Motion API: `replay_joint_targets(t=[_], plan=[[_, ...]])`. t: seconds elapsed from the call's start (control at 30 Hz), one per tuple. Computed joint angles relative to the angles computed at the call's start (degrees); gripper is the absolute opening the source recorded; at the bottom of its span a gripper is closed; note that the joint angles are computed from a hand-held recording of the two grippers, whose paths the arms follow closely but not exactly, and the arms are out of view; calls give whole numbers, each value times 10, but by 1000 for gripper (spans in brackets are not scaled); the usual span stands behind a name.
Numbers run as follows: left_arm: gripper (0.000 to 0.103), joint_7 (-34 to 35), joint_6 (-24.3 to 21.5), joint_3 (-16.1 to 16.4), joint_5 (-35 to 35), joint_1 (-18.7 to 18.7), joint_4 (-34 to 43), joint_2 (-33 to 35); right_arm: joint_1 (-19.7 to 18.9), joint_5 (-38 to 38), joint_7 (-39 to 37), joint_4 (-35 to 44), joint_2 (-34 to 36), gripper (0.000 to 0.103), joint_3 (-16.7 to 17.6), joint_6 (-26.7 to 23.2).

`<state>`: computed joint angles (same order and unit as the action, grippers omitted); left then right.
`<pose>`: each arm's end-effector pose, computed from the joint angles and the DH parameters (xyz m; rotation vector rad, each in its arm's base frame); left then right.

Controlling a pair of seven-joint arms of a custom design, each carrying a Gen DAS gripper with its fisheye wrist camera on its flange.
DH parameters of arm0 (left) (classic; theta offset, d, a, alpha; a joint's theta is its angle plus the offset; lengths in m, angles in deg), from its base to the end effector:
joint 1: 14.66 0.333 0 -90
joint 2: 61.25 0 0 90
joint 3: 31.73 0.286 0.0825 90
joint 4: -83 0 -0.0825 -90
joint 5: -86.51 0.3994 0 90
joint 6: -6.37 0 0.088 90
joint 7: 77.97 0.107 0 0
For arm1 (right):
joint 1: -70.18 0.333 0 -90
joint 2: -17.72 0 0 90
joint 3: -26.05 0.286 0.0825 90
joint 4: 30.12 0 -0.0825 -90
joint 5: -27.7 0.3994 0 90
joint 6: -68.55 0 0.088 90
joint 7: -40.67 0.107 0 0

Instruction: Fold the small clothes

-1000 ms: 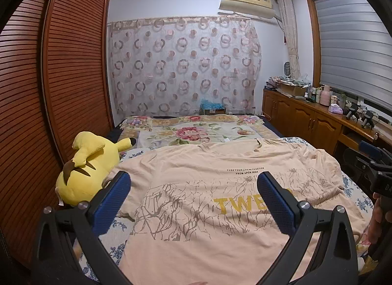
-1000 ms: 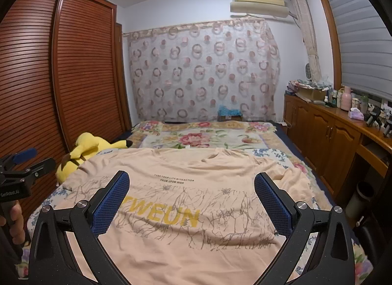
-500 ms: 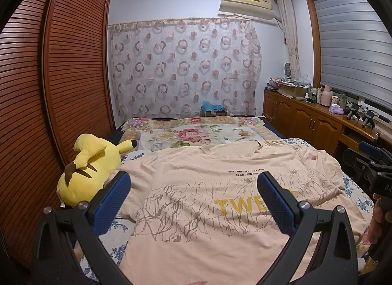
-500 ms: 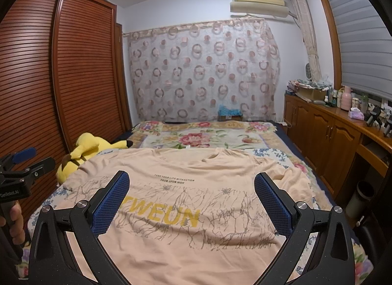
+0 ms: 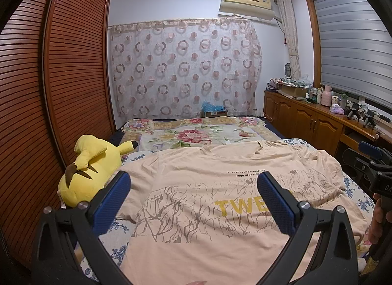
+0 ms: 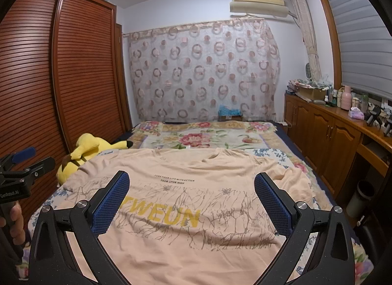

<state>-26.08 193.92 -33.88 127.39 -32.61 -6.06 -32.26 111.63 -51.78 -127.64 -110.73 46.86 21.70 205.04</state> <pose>0.6569 -0.3051 0.4527 -1.1868 1.8616 -1.2613 0.5930 0.4501 0.4381 -1.2964 1.6302 -1.0889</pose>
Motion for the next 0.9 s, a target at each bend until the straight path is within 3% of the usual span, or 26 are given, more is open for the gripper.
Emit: replay_joint_targets(t=[0.9], plan=[[103, -5, 6, 21, 0, -15, 2, 3, 0, -3, 2, -3, -3, 103, 1, -1]])
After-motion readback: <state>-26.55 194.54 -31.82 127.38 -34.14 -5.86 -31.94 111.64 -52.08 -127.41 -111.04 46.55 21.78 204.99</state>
